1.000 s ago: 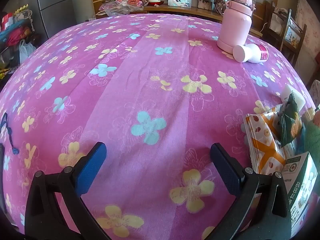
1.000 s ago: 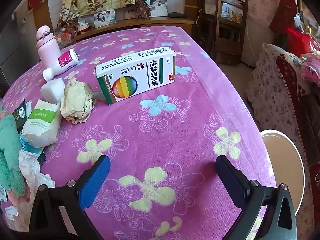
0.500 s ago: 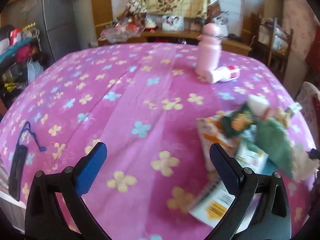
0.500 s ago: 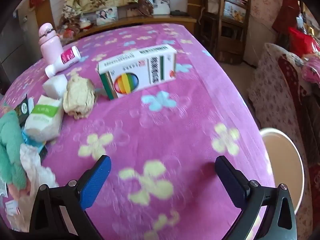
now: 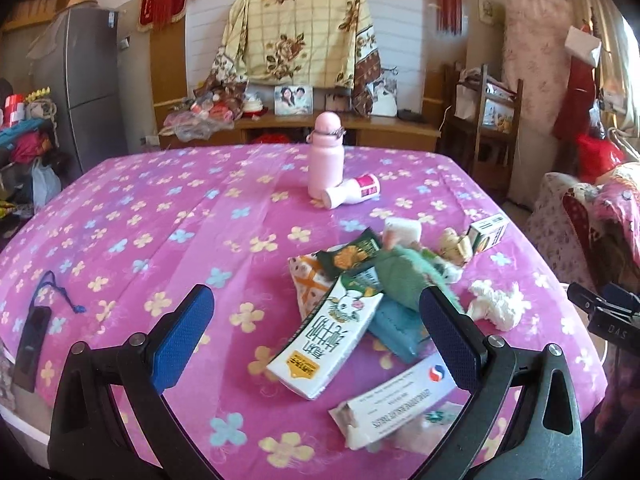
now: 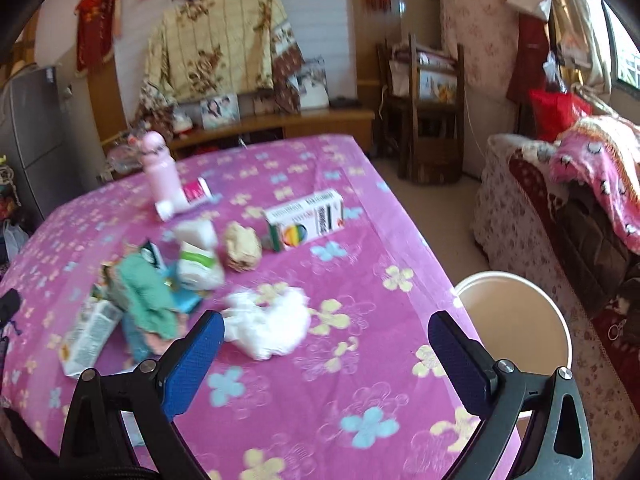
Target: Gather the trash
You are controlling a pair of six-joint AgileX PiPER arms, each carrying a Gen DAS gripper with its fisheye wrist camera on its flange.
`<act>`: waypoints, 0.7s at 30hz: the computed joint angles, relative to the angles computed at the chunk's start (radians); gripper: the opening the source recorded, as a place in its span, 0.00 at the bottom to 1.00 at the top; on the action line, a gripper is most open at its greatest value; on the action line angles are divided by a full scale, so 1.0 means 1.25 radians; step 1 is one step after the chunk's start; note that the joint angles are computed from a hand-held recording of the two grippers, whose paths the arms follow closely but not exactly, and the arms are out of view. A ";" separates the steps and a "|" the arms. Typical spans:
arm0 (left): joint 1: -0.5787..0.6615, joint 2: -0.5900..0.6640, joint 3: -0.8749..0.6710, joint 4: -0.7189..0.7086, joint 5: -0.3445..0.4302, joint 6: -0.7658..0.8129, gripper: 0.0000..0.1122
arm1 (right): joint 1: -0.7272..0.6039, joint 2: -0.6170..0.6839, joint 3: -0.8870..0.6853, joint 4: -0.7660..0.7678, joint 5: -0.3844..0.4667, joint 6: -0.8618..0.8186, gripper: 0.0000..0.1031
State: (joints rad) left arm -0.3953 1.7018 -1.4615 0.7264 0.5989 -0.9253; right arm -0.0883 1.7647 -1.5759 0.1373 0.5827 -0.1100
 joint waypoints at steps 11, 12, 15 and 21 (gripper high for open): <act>-0.051 -0.069 0.077 0.145 -0.026 -0.147 0.91 | 0.039 -0.140 0.106 0.028 -0.065 -0.014 0.98; -0.053 -0.071 0.078 0.147 -0.027 -0.150 0.91 | 0.039 -0.141 0.108 0.033 -0.068 -0.021 0.98; -0.057 -0.078 0.086 0.158 -0.032 -0.165 0.91 | 0.048 -0.152 0.114 0.019 -0.076 -0.012 0.98; -0.060 -0.085 0.097 0.180 -0.034 -0.195 0.91 | 0.064 -0.167 0.128 -0.005 -0.101 0.008 0.98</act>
State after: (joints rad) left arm -0.4704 1.5959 -1.3402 0.9508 0.5557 -1.1685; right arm -0.0088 1.5554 -1.4157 0.1311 0.4568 -0.0995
